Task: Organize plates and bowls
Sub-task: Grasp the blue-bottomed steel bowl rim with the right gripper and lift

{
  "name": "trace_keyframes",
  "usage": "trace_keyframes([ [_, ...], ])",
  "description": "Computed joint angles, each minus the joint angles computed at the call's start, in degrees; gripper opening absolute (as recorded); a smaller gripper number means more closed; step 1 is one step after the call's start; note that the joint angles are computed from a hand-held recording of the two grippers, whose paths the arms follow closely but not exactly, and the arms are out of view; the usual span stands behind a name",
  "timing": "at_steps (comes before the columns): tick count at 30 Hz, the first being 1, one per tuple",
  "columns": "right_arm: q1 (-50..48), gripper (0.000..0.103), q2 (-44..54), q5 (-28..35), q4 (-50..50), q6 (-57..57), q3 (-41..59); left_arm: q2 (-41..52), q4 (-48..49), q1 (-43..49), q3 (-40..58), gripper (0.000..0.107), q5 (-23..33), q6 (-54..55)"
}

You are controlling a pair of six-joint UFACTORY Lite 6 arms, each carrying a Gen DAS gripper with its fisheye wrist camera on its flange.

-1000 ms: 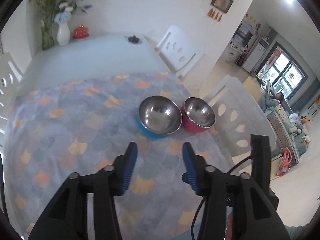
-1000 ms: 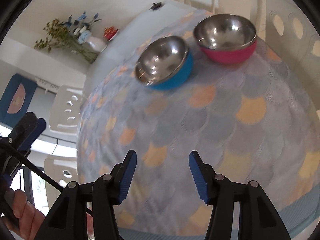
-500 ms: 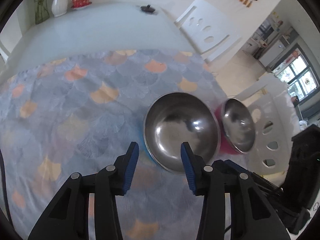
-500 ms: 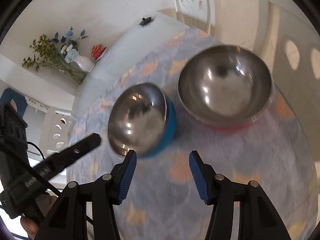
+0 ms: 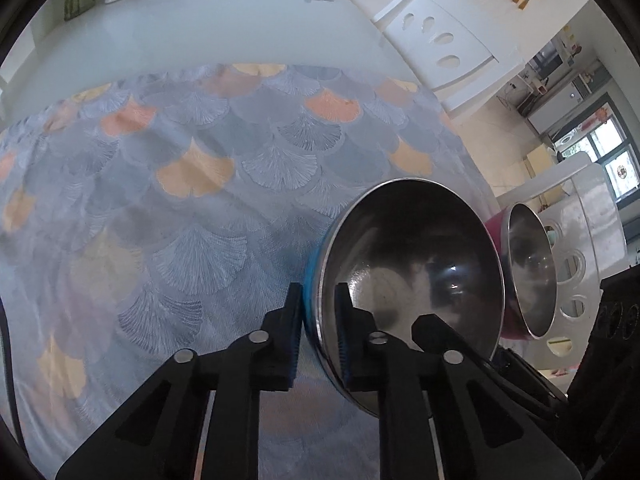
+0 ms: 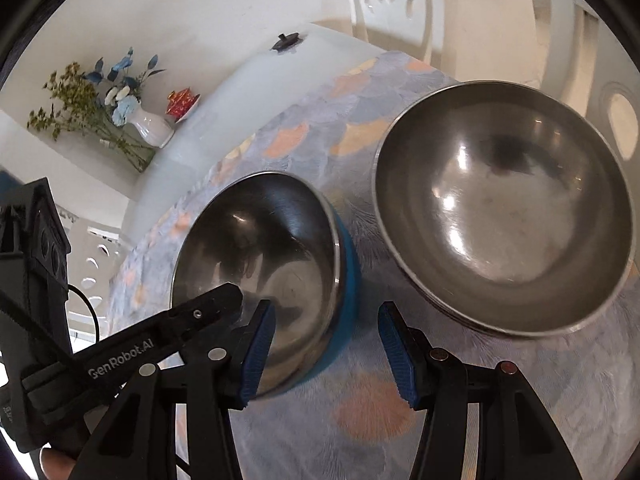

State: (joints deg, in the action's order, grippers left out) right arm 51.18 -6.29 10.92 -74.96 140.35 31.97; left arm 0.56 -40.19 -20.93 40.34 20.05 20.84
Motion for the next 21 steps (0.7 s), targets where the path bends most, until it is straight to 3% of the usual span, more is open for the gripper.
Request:
trace_keyframes([
  [5,2.63,0.028,1.94,3.52,8.74,-9.17,2.15,-2.89,-3.18,1.47,-2.41,0.011,1.56,3.61],
  [9,5.68,0.028,-1.03,6.16,15.61,-14.91,1.67,-9.99,-6.32,4.13,-6.96,0.011,5.27,6.18],
  [15,15.90,0.028,-5.27,16.25,24.92,-18.57,4.38,-27.39,10.42,1.09,-13.40,0.011,9.33,-11.51],
  [18,22.11,0.028,-6.11,21.61,28.54,-19.40,7.75,-38.78,17.97,0.90,-15.57,0.011,14.83,-19.59],
  [21,27.83,0.028,-5.44,26.58,30.96,-19.64,12.45,-52.24,21.83,3.79,-16.20,0.011,24.11,-22.78],
])
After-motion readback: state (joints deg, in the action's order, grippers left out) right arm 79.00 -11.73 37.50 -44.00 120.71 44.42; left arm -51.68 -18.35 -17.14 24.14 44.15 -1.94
